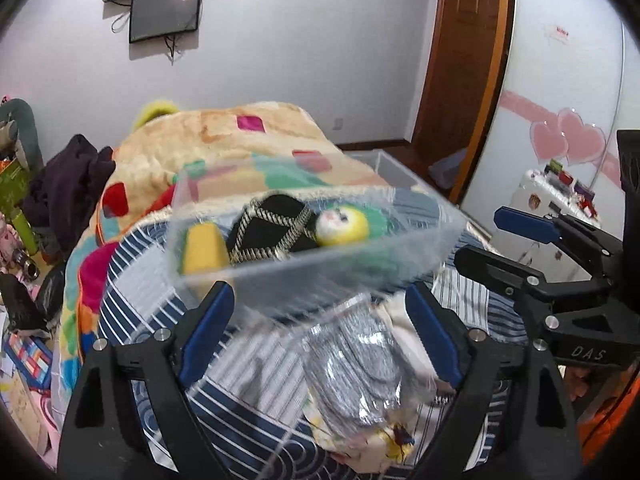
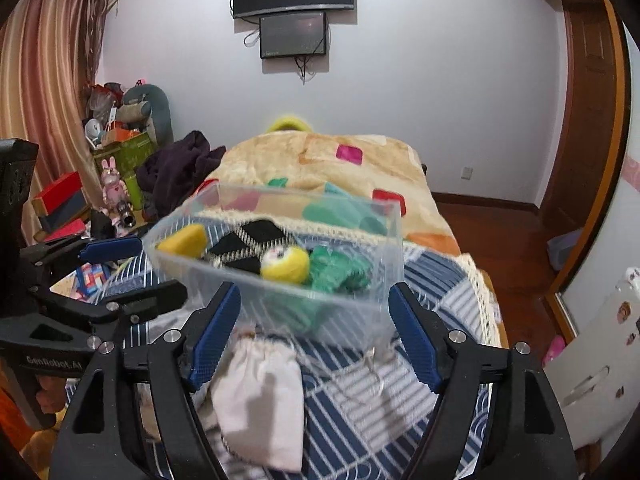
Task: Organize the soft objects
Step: 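Grasp the clear bag of grey gloves with the left tool while the right tool grasps the white pouch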
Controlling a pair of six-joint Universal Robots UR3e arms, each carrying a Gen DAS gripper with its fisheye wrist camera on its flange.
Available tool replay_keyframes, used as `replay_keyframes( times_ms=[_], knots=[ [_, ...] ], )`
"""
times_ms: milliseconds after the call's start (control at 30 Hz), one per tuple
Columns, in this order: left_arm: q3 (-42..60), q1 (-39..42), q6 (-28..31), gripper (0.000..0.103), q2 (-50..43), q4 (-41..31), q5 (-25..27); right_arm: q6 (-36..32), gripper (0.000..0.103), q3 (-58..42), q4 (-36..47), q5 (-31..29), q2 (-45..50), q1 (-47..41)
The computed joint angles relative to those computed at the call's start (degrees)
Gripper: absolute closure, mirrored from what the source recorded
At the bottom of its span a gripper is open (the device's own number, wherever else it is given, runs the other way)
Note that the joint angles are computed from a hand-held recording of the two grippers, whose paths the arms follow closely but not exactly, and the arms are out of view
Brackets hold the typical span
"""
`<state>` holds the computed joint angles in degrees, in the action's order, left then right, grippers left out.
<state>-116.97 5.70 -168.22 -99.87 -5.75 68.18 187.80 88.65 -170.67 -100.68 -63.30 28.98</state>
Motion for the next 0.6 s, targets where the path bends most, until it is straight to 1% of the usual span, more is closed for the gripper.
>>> replay_keyframes(
  times_ms=[100, 233, 300, 367, 400, 500, 567, 600],
  knots=[
    [-0.97, -0.49, -0.54, 0.015, -1.54, 0.17, -0.03, 0.55, 0.029, 2.07, -0.02, -0.11, -0.05, -0.1],
    [-2.43, -1.14, -0.94, 0.015, -3.48, 1.92, 1.31, 2.15, 0.029, 6.89, -1.66, 2.92, -1.52, -1.37],
    [-3.23, -0.97, -0.75, 0.017, -4.15, 2.49, 1.18, 2.77, 0.029, 8.37, -1.99, 4.46, -1.79, -1.85],
    [-4.08, -0.62, -0.69, 0.025, -4.51, 2.76, 0.7, 2.89, 0.029, 8.78, -1.77, 5.05, -1.61, -1.73],
    [-4.75, -0.26, -1.12, 0.026, -4.7, 3.34, 0.44, 3.06, 0.029, 8.94, -1.78, 5.25, -1.47, -1.5],
    [-6.27, 1.73, -1.85, 0.036, -4.73, 3.2, -3.17, 3.32, 0.029, 8.86, -1.66, 7.27, -0.89, -1.31],
    [-6.81, 2.4, -1.89, 0.048, -4.65, 3.07, -4.86, 3.1, 0.029, 8.65, -1.54, 8.03, -0.13, -1.19],
    [-7.24, 2.5, -1.82, 0.051, -4.51, 3.31, -5.39, 2.93, 0.029, 8.23, -1.15, 8.33, 0.35, -1.08]
  ],
)
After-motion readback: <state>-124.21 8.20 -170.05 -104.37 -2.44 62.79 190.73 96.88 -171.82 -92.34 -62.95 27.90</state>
